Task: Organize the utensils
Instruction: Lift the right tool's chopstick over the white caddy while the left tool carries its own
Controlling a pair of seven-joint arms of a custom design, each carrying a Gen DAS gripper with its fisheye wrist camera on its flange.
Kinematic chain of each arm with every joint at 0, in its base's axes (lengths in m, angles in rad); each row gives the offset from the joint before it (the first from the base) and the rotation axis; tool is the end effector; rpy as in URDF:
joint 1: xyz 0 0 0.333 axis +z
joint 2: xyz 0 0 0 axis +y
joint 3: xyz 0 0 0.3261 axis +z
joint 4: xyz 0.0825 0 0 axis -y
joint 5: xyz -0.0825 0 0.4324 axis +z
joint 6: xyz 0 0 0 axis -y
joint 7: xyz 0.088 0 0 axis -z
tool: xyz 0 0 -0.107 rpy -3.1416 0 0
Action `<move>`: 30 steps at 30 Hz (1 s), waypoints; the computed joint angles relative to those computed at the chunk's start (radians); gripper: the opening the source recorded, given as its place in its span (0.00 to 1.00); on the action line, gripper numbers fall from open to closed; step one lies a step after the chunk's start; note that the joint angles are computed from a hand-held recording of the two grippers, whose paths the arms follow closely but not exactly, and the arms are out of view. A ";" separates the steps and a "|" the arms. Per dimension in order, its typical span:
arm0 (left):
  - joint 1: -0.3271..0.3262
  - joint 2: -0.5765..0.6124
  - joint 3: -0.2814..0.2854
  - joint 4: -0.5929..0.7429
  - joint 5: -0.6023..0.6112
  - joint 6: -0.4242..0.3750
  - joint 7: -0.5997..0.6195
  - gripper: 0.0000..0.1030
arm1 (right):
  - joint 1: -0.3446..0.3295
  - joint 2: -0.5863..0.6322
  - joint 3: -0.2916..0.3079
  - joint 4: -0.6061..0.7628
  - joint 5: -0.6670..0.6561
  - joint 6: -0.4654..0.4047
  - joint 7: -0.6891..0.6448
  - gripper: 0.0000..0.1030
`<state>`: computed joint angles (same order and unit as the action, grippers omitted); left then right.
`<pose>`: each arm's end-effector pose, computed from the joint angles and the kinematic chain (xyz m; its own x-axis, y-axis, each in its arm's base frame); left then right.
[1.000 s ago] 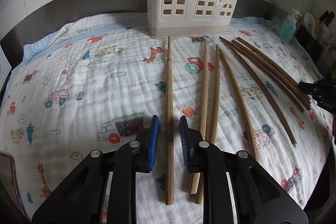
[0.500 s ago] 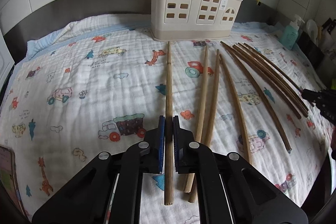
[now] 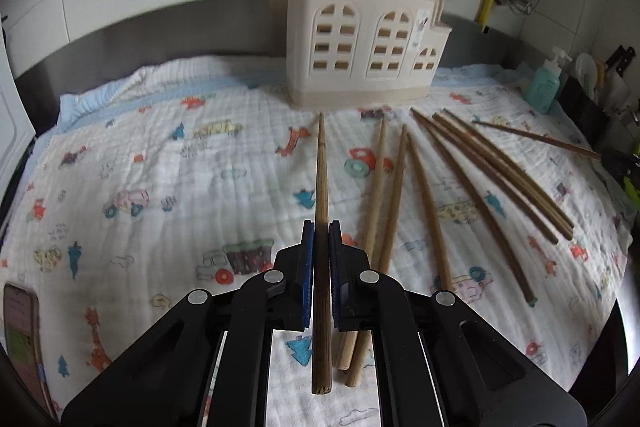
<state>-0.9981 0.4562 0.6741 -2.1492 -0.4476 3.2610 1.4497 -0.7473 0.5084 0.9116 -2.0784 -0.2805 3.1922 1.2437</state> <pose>0.6189 -0.1842 0.2952 0.0669 -0.9943 0.0825 -0.6956 -0.1057 -0.7106 0.6640 0.0891 0.3432 0.4995 -0.8650 0.0480 -0.5443 -0.3565 -0.7594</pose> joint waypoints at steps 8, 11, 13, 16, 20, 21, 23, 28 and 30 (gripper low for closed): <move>-0.215 0.003 0.202 -0.026 -0.101 0.083 0.078 0.05 | -0.128 0.045 0.166 0.023 -0.041 -0.006 0.001 0.06; -0.208 -0.014 0.196 -0.013 -0.123 0.092 0.126 0.05 | -0.132 0.057 0.191 0.053 -0.044 -0.019 -0.003 0.06; -0.206 -0.018 0.197 -0.001 -0.141 0.089 0.158 0.05 | -0.136 0.075 0.213 0.083 -0.036 -0.045 -0.016 0.06; -0.172 -0.047 0.167 0.018 -0.152 0.093 0.206 0.05 | -0.130 0.100 0.244 0.140 -0.002 -0.089 -0.055 0.06; -0.165 -0.075 0.165 0.053 -0.172 0.087 0.281 0.05 | -0.090 0.116 0.258 0.235 0.047 -0.147 -0.105 0.06; -0.162 -0.081 0.163 0.064 -0.178 0.082 0.299 0.05 | -0.078 0.119 0.259 0.259 0.060 -0.160 -0.116 0.06; -0.152 -0.090 0.156 0.085 -0.187 0.076 0.333 0.05 | -0.052 0.131 0.263 0.314 0.082 -0.201 -0.144 0.06; -0.195 -0.096 0.208 0.137 -0.230 0.058 0.421 0.05 | 0.047 0.145 0.229 0.457 0.132 -0.286 -0.194 0.06; -0.231 -0.083 0.254 0.161 -0.249 0.055 0.445 0.05 | 0.105 0.141 0.184 0.506 0.143 -0.307 -0.197 0.06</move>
